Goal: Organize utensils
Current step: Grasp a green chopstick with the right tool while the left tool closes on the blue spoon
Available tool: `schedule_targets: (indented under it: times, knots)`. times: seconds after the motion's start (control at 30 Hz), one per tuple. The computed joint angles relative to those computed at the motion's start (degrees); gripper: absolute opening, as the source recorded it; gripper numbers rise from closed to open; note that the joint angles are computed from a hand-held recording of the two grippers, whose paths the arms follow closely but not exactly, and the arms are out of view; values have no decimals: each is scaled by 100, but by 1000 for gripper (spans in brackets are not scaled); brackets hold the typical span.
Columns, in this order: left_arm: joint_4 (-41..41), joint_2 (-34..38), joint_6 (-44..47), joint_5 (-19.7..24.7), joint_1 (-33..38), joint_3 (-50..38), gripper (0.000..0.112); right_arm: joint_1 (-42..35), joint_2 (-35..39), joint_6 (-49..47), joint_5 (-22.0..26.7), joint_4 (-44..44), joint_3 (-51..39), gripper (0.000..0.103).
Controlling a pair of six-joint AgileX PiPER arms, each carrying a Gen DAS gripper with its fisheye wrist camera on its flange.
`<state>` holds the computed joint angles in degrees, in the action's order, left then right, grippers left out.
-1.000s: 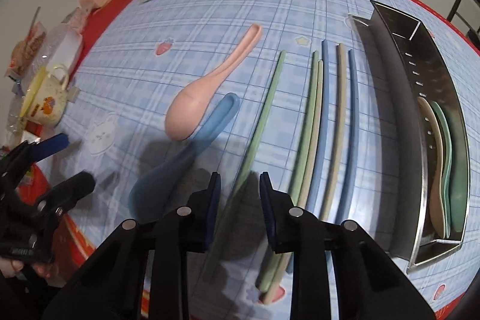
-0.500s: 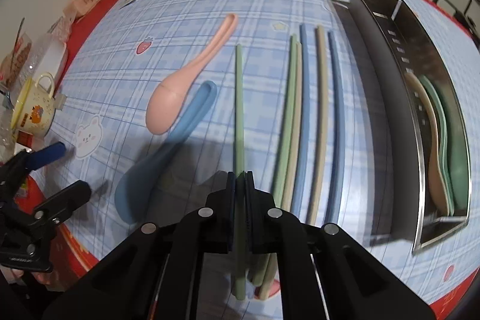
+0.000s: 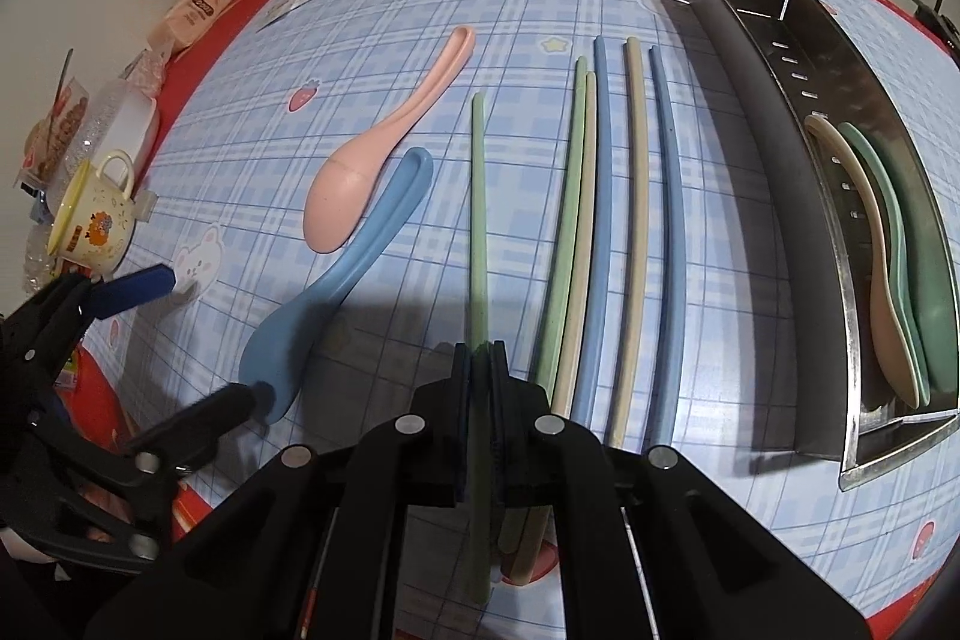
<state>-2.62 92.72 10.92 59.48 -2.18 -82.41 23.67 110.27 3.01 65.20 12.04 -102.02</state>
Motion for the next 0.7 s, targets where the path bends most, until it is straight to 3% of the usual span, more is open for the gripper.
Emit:
schedule_targets:
  times: [0.13, 0.23, 0.47, 0.6, 0.7]
  knots:
    - [477, 102, -32, -158, -366, 39, 93, -57, -65, -82, -81, 111, 114, 7]
    - [865, 271, -200, -204, -605, -13, 78, -93, -103, -145, -135, 189, 190, 7]
    - [1598, 339, -410, -465, -927, 59, 73, -194, -179, -290, -177, 332, 307, 6]
    - [1631, 336, -181, -391, -1097, 65, 32, -206, -174, -302, -151, 351, 285, 6]
    - [821, 297, 122, -268, -709, -81, 26, -202, -167, -294, -150, 355, 275, 6]
